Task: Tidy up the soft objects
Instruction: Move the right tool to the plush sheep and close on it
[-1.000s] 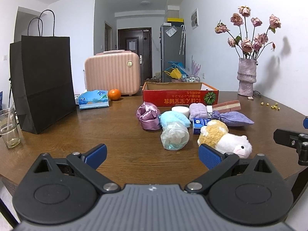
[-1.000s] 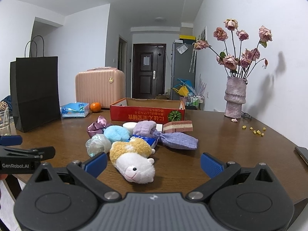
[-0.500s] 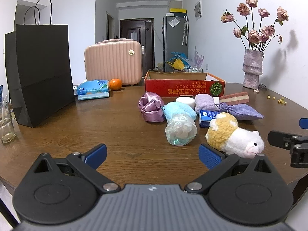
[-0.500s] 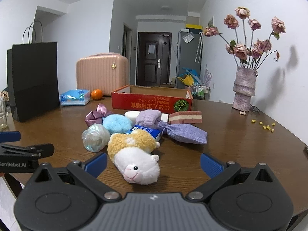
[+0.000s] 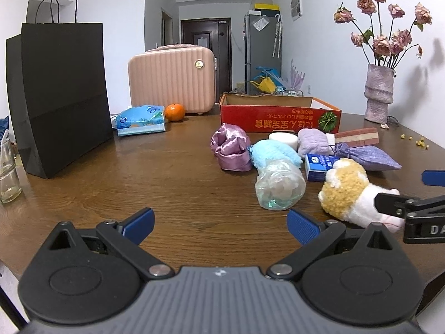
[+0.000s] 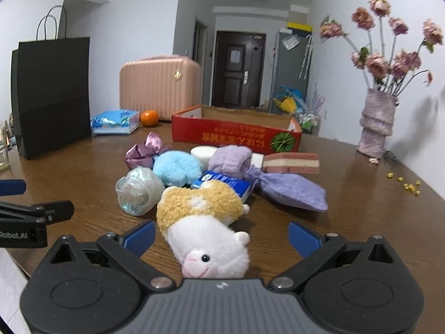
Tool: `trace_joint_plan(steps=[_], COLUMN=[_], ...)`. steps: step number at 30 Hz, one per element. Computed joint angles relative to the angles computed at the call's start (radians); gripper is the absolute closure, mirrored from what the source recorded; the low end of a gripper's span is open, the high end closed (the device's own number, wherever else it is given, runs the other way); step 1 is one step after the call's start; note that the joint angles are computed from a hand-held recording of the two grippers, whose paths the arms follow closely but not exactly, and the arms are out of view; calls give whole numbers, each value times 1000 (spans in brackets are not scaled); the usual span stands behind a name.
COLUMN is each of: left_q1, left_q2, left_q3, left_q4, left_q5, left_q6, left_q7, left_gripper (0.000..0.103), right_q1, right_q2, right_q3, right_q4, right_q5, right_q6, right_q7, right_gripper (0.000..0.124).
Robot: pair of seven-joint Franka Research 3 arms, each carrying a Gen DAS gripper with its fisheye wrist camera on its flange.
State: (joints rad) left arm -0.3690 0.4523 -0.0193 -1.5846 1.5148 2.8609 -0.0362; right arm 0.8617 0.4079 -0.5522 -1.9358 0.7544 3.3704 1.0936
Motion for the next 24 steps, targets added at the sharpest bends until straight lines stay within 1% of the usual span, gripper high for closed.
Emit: trace_joint_plan(steps=[2,3,5,6,10,13,17,20,22,23,24], left_q1=[3,3,3,3,0,-5,-7,-13,-15,-18,-21], left_q2=[9,11,19,23,33,39,55,66,73,76,80], left_q3=[-1,0,1,3,12,20,23,33,38,40,44], left_q4=[8,10,18,22,33,40,55,65,71,73,76], left_q5=[-13,-20,-37,-47,-83,-105,-156,-187,-208,-219,-229], left_q6=[0,-1,0,2,7,12,19,29,39,41,44], left_q7=[13,20,36,44,73,90,142,172,191,202,210], left_gripper=[0,0,0,0,0,0,0,0,0,0,0], right_q1=[-108,-140,-145,-157,-241,-317,-411,-465,-514,-538,-558], right_q2=[-2,6,32,39,55,59,65,68,69,69,69], right_q3=[104,131,122,129,206,281,374,432,485,511,533], right_q4=[25,41,72,84,119,140,163,168,170,170,170], right_q5=[-50,-72,-102,-119,-184,-224,-276,-312,-332,-342,-353], right_q6=[-22,-37,-72,-82,-108,-125,-155,-155,-152,-150,-145], right_q7=[8,20,45,54,75,88,95,103,105,106,109], right_gripper=[28,29,30,30,32,35,43,48,53,58,66])
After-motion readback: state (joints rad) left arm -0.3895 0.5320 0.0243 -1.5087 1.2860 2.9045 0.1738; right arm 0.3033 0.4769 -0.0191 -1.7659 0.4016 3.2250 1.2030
